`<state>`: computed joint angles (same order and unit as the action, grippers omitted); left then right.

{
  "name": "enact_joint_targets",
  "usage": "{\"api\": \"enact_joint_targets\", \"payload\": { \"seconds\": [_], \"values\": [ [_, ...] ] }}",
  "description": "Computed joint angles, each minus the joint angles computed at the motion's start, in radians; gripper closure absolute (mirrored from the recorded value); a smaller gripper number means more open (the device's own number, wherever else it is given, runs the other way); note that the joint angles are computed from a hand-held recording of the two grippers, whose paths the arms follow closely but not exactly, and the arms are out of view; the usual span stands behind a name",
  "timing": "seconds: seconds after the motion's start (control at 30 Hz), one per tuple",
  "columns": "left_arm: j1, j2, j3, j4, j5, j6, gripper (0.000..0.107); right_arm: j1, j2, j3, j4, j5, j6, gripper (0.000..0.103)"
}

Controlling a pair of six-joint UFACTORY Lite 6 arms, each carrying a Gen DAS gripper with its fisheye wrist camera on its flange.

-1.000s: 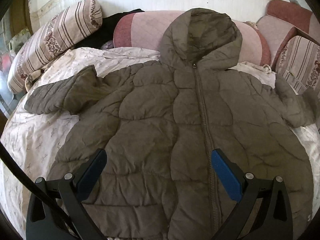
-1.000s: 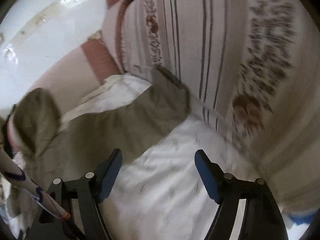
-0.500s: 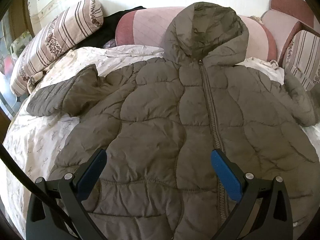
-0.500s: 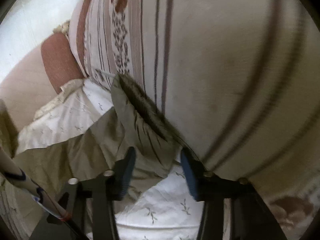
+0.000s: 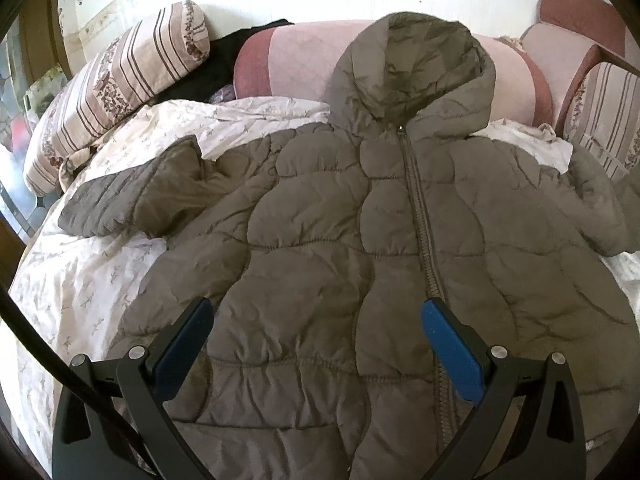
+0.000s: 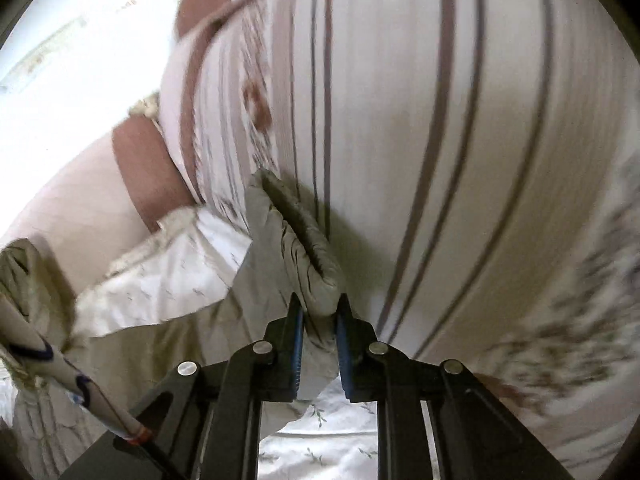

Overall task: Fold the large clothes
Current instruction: 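Lift the sleeve and fold it across the jacket body, then open the right tool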

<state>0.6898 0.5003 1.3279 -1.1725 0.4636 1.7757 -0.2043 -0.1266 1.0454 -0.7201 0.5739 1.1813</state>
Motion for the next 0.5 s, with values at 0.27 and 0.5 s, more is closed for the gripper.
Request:
{"api": "enact_joint_targets", "payload": {
  "seconds": [0.27,0.5],
  "values": [
    [0.054,-0.014,0.044,-0.001,0.069,-0.033,0.004,0.244,-0.125,0.244,0.028,0.318,-0.049,0.087],
    [0.115,0.048,0.196,0.071,0.136,-0.172,0.004,0.679,0.026,0.642,-0.087,0.625,0.049,0.087]
  ]
}}
